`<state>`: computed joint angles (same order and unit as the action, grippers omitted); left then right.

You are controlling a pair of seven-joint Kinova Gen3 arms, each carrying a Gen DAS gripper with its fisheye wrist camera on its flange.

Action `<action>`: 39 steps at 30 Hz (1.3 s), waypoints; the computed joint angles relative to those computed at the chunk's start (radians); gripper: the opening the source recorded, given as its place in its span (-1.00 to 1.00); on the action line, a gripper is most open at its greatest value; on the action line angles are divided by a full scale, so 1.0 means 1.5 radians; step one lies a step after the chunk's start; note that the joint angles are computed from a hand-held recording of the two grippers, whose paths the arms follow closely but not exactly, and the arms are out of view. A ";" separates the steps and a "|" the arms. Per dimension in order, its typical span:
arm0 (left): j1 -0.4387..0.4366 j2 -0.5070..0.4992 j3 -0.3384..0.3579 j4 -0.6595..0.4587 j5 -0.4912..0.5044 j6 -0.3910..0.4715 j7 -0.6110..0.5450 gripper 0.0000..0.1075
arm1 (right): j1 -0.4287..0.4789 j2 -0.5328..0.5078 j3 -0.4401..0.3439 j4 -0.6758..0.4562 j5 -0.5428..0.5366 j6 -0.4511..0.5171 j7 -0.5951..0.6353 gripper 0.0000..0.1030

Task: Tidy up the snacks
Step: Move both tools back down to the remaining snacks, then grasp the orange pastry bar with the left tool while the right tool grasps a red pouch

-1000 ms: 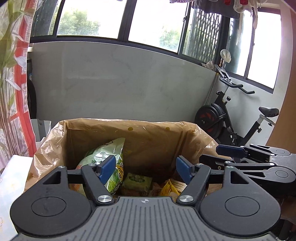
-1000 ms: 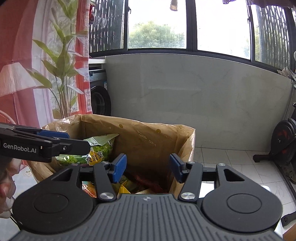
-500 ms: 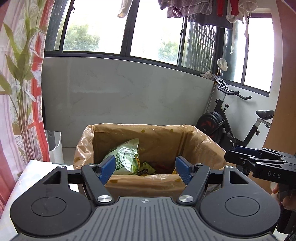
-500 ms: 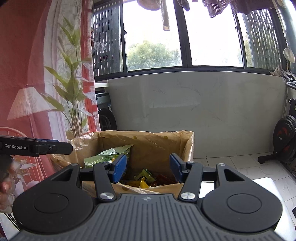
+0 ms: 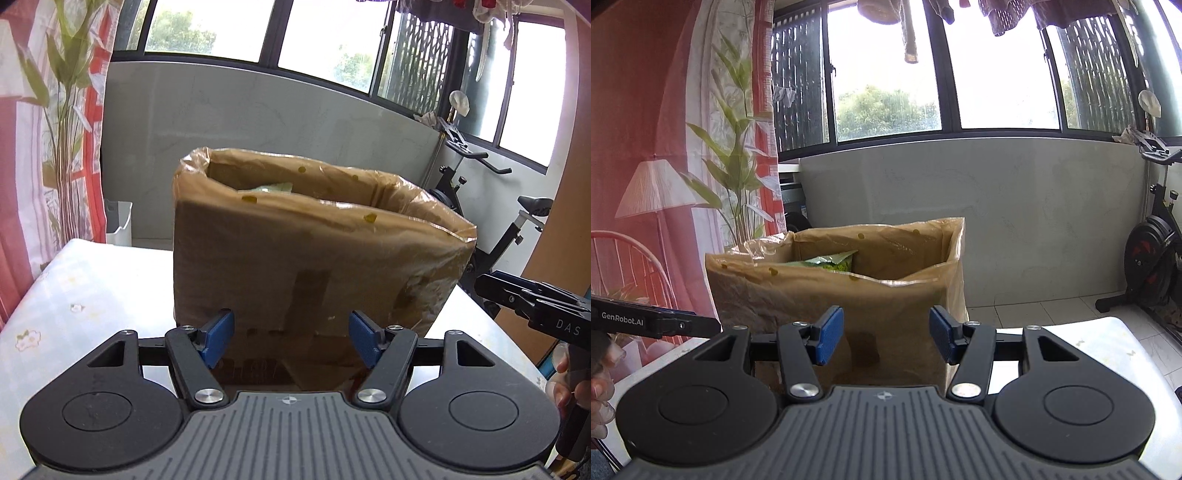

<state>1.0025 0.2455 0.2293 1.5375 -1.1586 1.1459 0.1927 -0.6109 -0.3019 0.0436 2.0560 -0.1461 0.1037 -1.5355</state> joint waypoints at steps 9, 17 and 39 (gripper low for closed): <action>-0.016 0.015 -0.003 0.026 0.066 -0.077 0.000 0.29 | -0.040 0.019 0.059 0.033 -0.053 0.056 0.036 0.07; -0.026 0.045 -0.022 0.015 0.155 -0.165 -0.025 0.22 | 0.079 0.101 -0.033 0.004 -0.030 0.152 0.051 0.04; -0.018 0.074 -0.082 -0.005 0.253 -0.162 -0.023 0.22 | 0.090 0.109 -0.079 -0.015 -0.205 0.254 0.328 0.02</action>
<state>0.9752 0.3566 0.1060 1.5293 -0.7790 0.9031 0.1582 -0.4760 -0.1390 -0.0742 2.0339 -0.4538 0.4846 -1.0438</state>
